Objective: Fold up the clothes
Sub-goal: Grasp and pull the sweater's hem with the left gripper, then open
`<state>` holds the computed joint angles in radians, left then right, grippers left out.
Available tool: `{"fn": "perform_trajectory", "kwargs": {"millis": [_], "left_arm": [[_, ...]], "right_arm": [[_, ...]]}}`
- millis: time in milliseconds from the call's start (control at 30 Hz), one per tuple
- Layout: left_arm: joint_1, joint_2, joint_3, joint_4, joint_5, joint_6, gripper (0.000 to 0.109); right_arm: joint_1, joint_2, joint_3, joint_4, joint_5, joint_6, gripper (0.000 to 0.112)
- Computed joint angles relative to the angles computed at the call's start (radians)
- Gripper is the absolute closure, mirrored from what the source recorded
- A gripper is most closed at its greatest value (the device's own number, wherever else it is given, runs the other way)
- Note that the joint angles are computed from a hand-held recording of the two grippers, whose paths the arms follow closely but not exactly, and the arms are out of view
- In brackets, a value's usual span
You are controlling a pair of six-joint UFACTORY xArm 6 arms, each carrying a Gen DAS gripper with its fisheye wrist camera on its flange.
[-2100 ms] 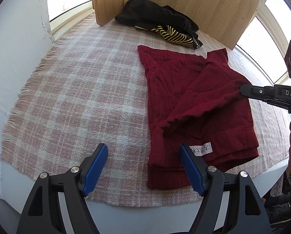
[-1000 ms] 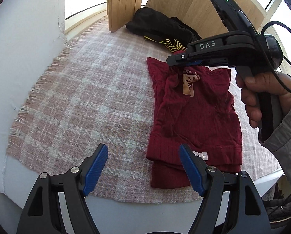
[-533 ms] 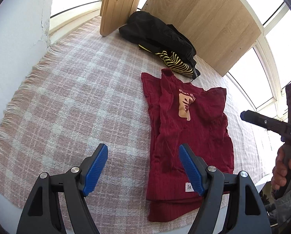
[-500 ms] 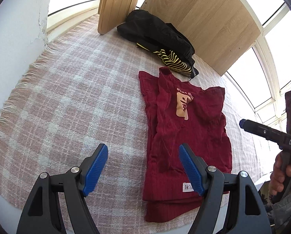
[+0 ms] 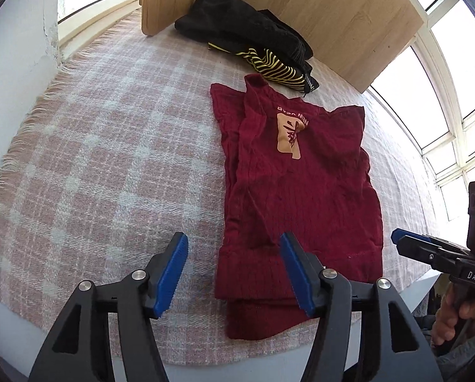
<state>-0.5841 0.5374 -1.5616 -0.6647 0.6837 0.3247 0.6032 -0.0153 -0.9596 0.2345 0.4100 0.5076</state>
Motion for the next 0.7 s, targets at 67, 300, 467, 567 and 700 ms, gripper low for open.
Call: {"fn": "perform_trajectory", "kwargs": {"millis": [67,300,467,567,700], "left_arm": [[0.006,-0.008,0.011,-0.038,0.018,0.027,0.068],[0.006,-0.020,0.027,-0.065,0.045,0.034,0.103],[-0.007,-0.056,0.048,-0.086,0.011,0.036,0.104],[-0.017,-0.079,0.056,-0.065,0.002,0.014,0.104],[-0.033,-0.096,0.060,0.051,-0.002,-0.062,0.103]], "right_arm": [[0.002,0.004,0.000,0.018,-0.006,-0.014,0.073],[0.009,0.012,-0.001,0.067,-0.016,-0.063,0.073],[0.007,0.007,0.009,0.076,-0.018,-0.070,0.073],[0.008,-0.004,0.026,0.084,-0.023,-0.074,0.073],[0.009,-0.023,0.054,0.099,-0.035,-0.079,0.073]]}}
